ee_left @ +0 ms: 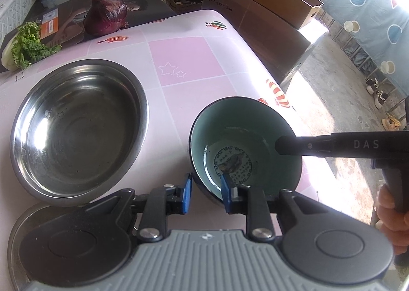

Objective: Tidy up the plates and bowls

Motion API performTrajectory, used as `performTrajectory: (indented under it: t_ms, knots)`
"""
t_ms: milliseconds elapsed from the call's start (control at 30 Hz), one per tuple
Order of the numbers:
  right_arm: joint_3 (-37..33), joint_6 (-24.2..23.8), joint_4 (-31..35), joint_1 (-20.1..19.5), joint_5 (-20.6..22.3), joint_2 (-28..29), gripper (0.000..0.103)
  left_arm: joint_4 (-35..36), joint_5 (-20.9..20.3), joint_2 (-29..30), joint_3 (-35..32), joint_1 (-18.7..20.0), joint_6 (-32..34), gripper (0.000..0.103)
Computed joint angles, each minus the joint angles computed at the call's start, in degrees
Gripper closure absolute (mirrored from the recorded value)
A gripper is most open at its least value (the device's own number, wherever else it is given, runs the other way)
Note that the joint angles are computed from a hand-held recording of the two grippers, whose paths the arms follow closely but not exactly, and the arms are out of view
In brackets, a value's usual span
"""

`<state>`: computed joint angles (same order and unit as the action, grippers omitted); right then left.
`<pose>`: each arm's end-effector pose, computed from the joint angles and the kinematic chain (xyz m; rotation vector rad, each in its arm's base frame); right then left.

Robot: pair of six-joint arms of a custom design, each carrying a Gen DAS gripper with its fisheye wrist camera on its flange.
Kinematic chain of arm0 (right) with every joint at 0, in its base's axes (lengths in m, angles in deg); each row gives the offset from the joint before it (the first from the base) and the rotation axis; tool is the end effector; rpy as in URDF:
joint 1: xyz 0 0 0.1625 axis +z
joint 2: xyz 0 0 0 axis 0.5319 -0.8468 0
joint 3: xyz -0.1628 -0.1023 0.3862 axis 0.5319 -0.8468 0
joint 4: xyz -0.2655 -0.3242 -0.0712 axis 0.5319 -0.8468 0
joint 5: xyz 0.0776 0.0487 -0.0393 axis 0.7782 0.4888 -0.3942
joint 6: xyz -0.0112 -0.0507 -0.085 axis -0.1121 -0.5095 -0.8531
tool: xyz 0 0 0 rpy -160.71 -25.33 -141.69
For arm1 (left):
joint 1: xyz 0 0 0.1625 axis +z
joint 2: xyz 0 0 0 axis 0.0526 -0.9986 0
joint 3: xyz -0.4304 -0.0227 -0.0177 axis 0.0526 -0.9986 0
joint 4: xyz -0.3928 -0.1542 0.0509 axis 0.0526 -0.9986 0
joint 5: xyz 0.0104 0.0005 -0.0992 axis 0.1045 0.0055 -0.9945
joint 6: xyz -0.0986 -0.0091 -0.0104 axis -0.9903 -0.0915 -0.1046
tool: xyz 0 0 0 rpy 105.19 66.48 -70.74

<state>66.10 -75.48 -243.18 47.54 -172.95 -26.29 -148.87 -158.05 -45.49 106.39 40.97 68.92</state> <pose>0.0347 -0.4123 0.2911 -0.5806 -2.5950 1.1376 -0.3443 -0.5643 0.0256 1.1466 2.5230 -0.0022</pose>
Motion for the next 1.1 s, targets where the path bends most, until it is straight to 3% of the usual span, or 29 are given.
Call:
performTrajectory:
  t_ms: [333, 1100]
  knots:
    - [1.48, 0.03, 1.38, -3.74, 5.53, -2.96, 0.09, -0.03, -2.39, -0.56, 0.6, 0.32, 2.02, 0.075]
    - [-0.02, 0.84, -1.48, -4.0, 5.1, 1.9, 0.083, 0.5, -0.7, 2.66, -1.67, 0.77, 0.54, 0.081]
